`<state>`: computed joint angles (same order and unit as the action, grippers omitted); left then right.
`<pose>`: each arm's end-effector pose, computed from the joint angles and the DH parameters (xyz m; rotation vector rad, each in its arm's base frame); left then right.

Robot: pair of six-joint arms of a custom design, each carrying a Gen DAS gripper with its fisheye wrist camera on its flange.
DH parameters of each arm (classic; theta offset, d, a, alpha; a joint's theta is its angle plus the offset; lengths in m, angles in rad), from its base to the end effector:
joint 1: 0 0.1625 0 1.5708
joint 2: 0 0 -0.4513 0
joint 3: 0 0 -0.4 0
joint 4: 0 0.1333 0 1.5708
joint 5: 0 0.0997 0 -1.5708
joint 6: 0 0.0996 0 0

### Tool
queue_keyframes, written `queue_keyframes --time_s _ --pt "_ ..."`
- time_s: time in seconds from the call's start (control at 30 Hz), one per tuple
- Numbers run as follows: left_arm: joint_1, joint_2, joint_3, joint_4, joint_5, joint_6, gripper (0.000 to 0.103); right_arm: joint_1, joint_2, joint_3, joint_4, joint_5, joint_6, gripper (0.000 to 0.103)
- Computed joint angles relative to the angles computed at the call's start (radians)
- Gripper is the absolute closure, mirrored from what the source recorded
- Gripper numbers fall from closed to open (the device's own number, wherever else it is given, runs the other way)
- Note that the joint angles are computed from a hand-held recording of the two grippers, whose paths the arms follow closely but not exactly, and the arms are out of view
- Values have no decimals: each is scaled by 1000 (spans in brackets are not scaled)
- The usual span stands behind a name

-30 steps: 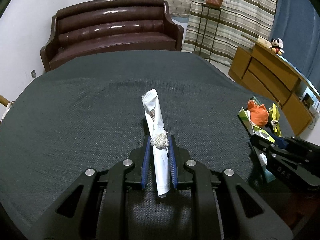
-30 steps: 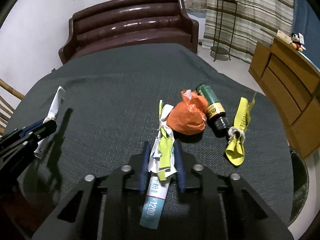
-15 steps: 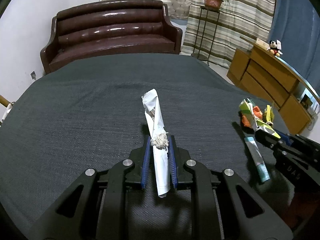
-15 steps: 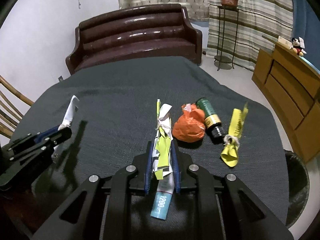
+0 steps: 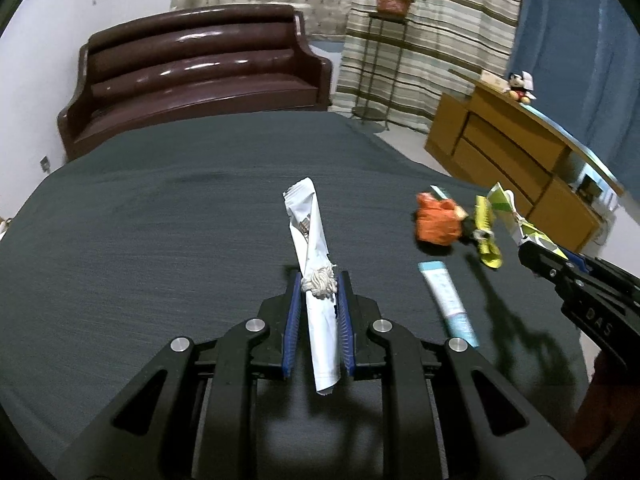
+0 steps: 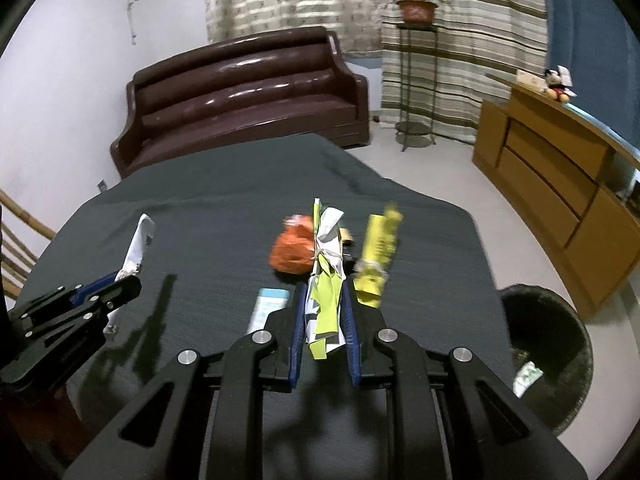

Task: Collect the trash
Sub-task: 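Carry both items over the bin and open both tools to drop them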

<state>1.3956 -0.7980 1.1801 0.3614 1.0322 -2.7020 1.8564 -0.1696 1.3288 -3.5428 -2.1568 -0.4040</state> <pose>0.0627 -0.7034 0.2052 0.4400 2.3277 -0.9378 0.2817 -0.6819 -0.1126 0.5070 -2.3141 0.9673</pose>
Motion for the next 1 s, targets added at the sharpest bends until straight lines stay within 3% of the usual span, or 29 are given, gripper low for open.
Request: queue_keyframes --time_s 0.47,1.0 --pt "-88 58 47 -26 59 21 86 -60 -94 154 -210 -69 -10 84" --pt "-178 203 -25 2 110 53 86 -143 -170 252 -355 -126 -17 84"
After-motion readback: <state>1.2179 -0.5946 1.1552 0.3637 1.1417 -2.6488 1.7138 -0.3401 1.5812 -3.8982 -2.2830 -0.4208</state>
